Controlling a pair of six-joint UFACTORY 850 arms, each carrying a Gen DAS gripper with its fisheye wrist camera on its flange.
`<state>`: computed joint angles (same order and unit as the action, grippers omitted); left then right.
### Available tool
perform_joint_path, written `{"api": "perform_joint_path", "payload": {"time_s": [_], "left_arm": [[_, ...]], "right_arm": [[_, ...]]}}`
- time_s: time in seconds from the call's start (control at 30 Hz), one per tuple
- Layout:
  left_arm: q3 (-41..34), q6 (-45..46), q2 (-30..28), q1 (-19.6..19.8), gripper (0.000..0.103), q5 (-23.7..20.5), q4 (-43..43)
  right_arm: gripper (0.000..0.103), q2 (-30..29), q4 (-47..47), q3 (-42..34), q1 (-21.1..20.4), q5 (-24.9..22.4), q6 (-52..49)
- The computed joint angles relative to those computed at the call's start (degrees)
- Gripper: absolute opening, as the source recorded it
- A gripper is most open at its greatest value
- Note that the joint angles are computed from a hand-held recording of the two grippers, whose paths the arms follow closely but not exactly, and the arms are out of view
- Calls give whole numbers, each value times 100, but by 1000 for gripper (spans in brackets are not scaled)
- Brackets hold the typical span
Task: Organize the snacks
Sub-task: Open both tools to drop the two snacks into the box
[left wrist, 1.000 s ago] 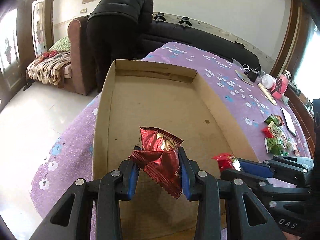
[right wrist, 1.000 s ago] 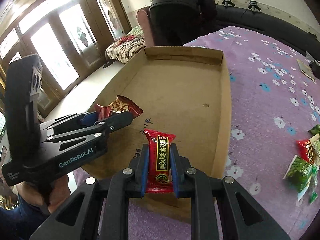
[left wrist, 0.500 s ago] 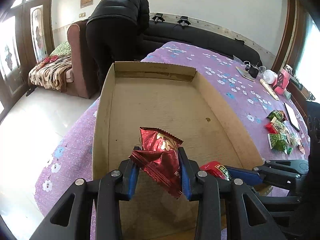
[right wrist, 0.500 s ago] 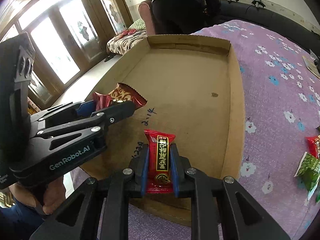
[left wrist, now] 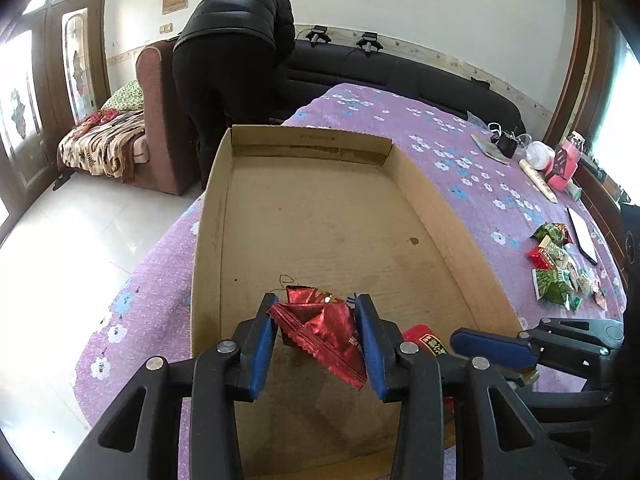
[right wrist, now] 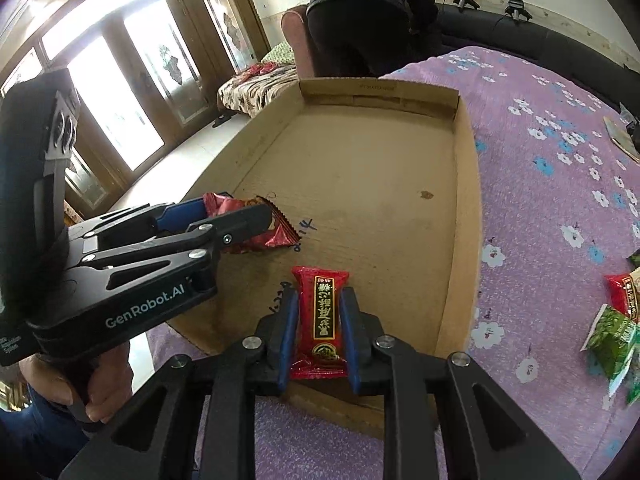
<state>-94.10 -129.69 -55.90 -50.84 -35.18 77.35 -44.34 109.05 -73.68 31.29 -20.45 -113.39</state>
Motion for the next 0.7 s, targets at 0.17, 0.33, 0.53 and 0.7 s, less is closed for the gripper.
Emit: {"api": "perform_joint_path", "payload": {"time_s": [0.17,0.33,0.53,0.7], "left_arm": [[31,-33,65,-48,46,-115,67],[-66,80,47,-85,46,-156,17],[-335,453,-51,-141,46,-180,-182],[-682,906,-195,-185,46,-172,-417]], "right_arm": [[28,226,432,261,-111,-231,-422],[30,435,669,495,-240,-426,-624],[30,657,817,742,-502,-652,-635],[30,835,1066,934,-784,-722,-775]]}}
